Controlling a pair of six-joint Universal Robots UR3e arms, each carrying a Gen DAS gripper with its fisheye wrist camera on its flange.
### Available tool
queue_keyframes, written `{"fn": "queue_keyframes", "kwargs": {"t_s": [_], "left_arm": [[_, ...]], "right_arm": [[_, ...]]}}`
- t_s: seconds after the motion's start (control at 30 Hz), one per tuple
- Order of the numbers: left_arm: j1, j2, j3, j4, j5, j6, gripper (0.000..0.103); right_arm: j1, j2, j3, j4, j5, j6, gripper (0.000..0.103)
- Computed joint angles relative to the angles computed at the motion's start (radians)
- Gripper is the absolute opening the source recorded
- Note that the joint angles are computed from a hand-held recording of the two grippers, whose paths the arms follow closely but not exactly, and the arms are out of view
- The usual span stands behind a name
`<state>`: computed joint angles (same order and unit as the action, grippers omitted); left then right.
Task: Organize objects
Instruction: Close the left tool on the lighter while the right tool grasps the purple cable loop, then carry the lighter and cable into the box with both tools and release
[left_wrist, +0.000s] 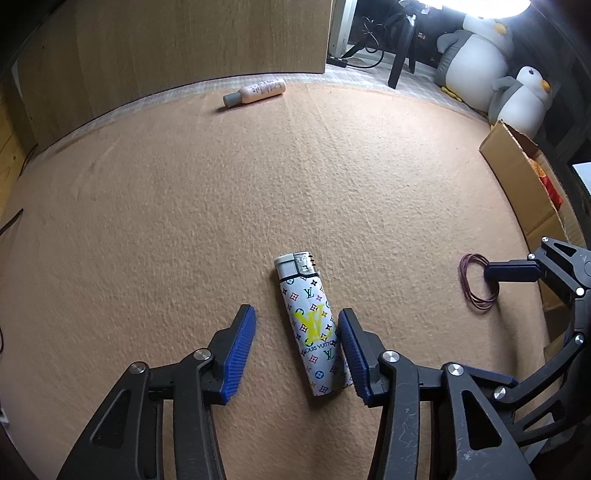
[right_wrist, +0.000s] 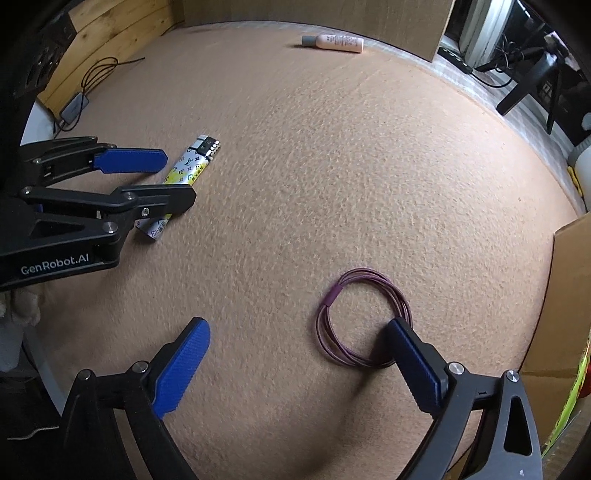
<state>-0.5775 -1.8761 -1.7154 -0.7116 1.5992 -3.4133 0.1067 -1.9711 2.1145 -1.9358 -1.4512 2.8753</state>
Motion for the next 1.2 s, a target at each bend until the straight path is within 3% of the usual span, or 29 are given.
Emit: {"fn": "queue_keyframes", "kwargs": {"t_s": [0.17, 0.27, 0.33, 0.43, 0.63, 0.83, 1.03, 1.2], "left_arm": [[-0.002, -0.009, 0.016, -0.01, 0.025, 0.008, 0.033], [0.005, -0.013, 0.019, -0.007, 0.031, 0.015, 0.025], [0.01, -0.013, 0.017, -0.002, 0.025, 0.026, 0.025], [0.016, -0.005, 0.006, 0.005, 0.015, 0.029, 0.025], [0.04, 0.032, -0.045, 0.028, -0.03, 0.0, 0.025], [0.046, 0.102, -0.127, 0.058, -0.073, -0.038, 0.025], [0.031, 0.153, -0.167, 0.069, -0.088, -0.072, 0.025], [0.003, 0.18, -0.137, 0.048, -0.09, -0.082, 0.025]], "right_arm": [[0.009, -0.009, 0.009, -0.019, -0.043, 0.002, 0.081], [-0.029, -0.035, 0.01, 0.005, -0.04, -0.04, 0.064], [-0.064, -0.051, 0.01, 0.019, -0.033, -0.063, 0.044], [-0.119, -0.08, 0.018, 0.04, -0.029, -0.089, 0.027], [-0.108, -0.02, 0.005, -0.037, -0.007, -0.015, 0.006], [-0.281, -0.128, 0.051, 0.029, 0.128, -0.057, 0.003], [-0.443, -0.312, 0.058, 0.208, 0.253, -0.116, 0.003], [-0.625, -0.458, -0.008, 0.449, 0.356, -0.246, 0.003]]}}
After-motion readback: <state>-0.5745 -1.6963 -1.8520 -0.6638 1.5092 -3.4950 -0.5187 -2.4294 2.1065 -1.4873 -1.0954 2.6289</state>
